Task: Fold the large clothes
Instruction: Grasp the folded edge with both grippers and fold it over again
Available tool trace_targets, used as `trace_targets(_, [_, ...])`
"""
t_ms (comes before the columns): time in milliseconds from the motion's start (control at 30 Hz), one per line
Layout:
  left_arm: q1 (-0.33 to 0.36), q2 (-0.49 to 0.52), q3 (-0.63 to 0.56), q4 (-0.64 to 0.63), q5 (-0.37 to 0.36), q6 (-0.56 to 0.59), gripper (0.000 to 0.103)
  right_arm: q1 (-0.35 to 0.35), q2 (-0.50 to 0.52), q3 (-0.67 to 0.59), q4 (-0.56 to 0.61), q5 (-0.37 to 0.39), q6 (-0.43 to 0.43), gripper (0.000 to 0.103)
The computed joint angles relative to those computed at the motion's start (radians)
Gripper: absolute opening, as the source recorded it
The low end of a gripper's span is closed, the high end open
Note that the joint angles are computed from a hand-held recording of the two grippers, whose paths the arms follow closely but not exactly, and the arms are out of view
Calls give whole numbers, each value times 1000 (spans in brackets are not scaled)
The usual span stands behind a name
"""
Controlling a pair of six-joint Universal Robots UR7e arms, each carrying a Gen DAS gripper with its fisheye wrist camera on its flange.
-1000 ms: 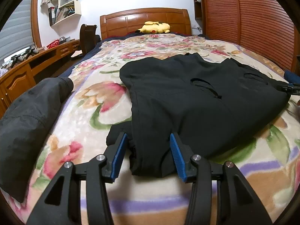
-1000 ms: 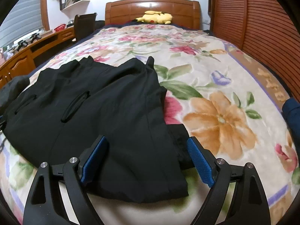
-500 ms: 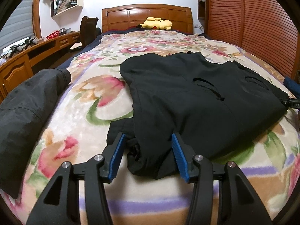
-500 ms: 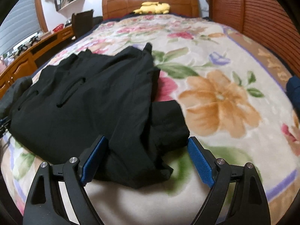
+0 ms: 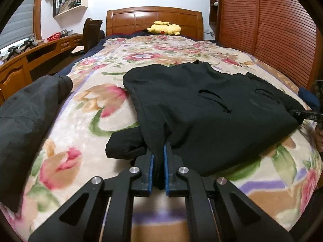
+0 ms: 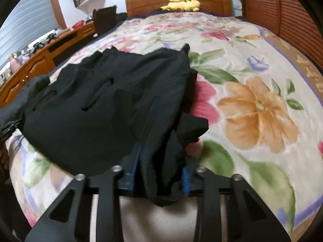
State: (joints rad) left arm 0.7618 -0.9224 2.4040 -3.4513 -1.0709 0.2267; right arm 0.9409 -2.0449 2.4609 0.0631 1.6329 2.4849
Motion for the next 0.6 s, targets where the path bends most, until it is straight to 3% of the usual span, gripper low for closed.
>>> trace_targets(233, [-52, -64, 57, 7, 30, -23, 1, 112, -81, 29, -1, 94, 25, 18])
trace_targets(467, [-160, -209, 152, 98, 55, -67, 1, 309, -145, 50, 21, 295, 80, 17])
trace_targets(600, [-183, -285, 209, 155, 20, -103, 2, 397, -218, 68, 71, 385, 104, 17])
